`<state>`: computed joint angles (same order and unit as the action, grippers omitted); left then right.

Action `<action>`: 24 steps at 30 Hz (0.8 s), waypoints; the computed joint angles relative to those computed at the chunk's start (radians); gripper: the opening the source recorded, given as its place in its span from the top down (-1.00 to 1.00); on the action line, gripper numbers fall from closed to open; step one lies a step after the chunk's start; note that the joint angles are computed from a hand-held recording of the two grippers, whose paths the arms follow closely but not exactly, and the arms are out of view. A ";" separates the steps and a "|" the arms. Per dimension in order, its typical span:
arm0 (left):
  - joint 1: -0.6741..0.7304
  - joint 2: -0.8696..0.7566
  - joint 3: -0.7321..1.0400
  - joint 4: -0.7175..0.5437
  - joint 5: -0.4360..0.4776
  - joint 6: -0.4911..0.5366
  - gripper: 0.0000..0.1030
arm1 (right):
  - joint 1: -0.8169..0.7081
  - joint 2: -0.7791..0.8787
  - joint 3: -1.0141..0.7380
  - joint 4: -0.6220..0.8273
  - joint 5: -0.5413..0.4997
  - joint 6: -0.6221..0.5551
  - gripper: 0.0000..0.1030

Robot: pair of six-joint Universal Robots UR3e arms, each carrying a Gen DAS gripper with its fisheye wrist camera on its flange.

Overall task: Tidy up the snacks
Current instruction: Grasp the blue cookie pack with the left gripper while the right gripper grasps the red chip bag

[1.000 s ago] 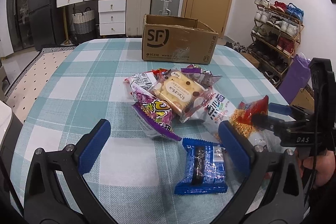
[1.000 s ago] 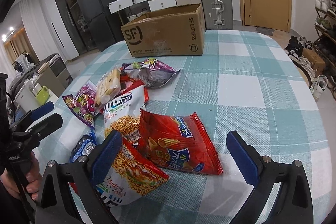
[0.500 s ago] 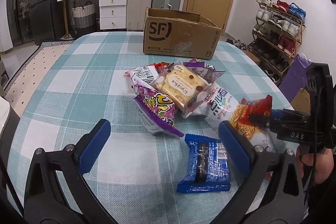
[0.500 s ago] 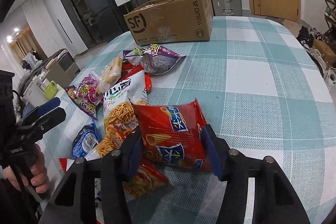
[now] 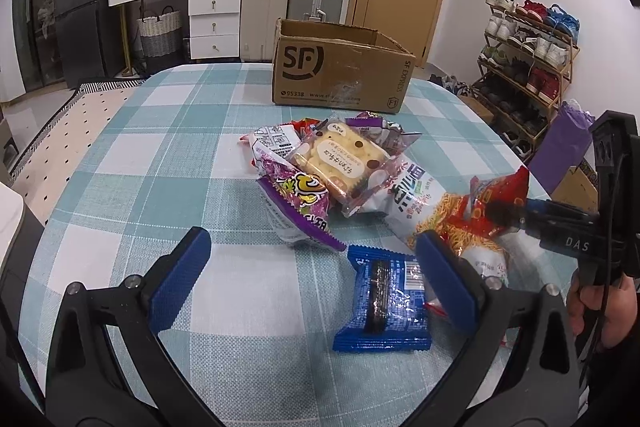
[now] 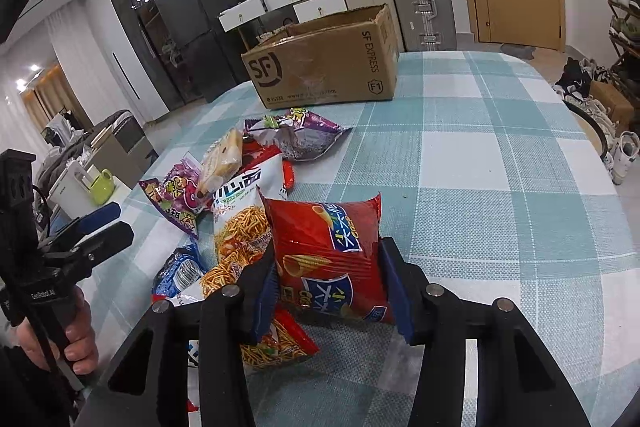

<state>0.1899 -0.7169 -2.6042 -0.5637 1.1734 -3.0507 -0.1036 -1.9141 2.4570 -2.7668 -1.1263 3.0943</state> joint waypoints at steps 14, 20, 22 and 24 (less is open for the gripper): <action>-0.020 0.008 0.014 -0.100 -0.005 0.019 -0.99 | -0.086 -0.240 0.061 0.119 0.052 -0.011 0.07; -0.094 -0.105 0.044 -0.046 0.024 -0.014 -0.99 | -0.156 -0.404 0.070 0.270 0.112 -0.050 0.07; -0.144 -0.161 0.055 0.000 0.060 -0.037 -0.99 | -0.197 -0.478 0.072 0.351 0.144 -0.075 0.07; -0.200 -0.231 0.072 0.049 0.107 -0.058 -0.99 | -0.228 -0.528 0.071 0.420 0.171 -0.097 0.07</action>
<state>-0.0104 -0.9484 -2.5317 -0.5151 1.2808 -3.1086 -0.3312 -2.4425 2.5279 -2.3464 -0.9556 2.9972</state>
